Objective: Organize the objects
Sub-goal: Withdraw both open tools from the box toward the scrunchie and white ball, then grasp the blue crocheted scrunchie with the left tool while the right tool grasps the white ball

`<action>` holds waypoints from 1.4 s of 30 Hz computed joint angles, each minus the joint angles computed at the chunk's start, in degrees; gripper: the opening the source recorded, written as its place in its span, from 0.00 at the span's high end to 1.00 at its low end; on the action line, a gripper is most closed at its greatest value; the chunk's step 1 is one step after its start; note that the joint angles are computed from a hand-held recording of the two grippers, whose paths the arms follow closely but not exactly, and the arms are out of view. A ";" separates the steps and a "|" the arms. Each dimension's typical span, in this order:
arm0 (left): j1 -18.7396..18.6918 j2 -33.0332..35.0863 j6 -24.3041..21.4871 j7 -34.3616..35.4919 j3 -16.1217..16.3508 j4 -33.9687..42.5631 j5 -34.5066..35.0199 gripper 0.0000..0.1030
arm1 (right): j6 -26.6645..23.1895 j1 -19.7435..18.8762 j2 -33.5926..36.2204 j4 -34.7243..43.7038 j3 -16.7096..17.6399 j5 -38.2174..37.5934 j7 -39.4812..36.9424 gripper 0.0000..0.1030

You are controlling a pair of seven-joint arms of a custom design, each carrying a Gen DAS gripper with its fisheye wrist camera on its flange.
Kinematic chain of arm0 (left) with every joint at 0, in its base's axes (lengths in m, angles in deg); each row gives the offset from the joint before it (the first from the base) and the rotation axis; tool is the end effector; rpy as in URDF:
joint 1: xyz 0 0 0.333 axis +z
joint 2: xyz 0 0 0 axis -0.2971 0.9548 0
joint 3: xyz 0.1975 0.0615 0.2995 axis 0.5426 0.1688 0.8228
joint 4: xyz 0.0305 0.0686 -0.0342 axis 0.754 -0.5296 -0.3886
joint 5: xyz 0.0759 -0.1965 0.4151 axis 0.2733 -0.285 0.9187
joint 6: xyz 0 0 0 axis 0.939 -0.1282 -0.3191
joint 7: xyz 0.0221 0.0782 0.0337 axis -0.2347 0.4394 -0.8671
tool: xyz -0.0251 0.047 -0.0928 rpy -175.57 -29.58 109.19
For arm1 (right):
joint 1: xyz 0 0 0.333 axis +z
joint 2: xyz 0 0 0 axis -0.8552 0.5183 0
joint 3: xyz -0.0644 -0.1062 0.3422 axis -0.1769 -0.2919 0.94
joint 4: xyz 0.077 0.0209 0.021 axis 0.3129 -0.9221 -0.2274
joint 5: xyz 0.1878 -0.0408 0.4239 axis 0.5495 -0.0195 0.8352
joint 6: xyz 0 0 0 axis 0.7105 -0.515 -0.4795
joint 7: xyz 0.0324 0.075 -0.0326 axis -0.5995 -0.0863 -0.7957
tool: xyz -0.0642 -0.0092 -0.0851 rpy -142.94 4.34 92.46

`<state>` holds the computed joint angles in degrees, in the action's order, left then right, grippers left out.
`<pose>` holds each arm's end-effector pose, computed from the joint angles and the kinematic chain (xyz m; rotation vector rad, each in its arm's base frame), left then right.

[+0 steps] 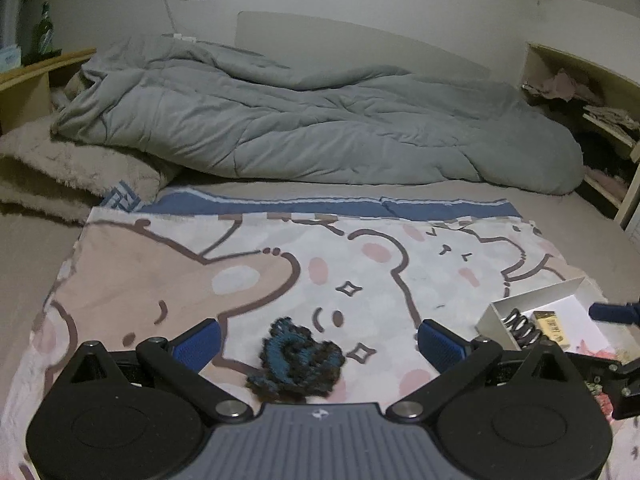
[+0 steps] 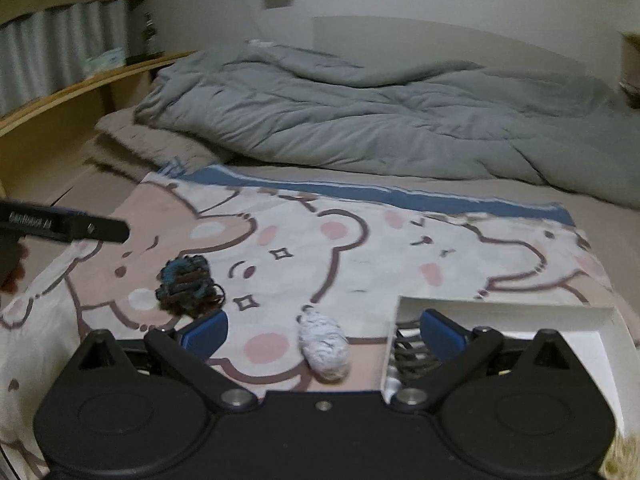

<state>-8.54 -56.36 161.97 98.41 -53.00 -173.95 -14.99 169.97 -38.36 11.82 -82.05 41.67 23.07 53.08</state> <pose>0.5154 -0.0297 0.5304 -1.8630 1.5212 -0.8190 0.5715 0.1631 0.5067 -2.0226 1.0187 -0.4617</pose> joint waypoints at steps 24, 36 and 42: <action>-7.95 15.89 -6.93 35.46 8.05 7.99 -20.39 0.36 | -2.48 -5.27 14.50 8.97 6.66 -18.75 -0.10 0.38; -5.90 20.54 -6.58 31.23 5.84 11.10 -19.34 0.42 | -0.19 -6.30 18.15 10.05 8.54 -28.70 6.32 0.52; -5.52 20.33 -7.29 25.80 5.50 11.12 -16.06 0.52 | 1.34 -7.00 18.30 9.67 9.14 -30.51 9.20 0.60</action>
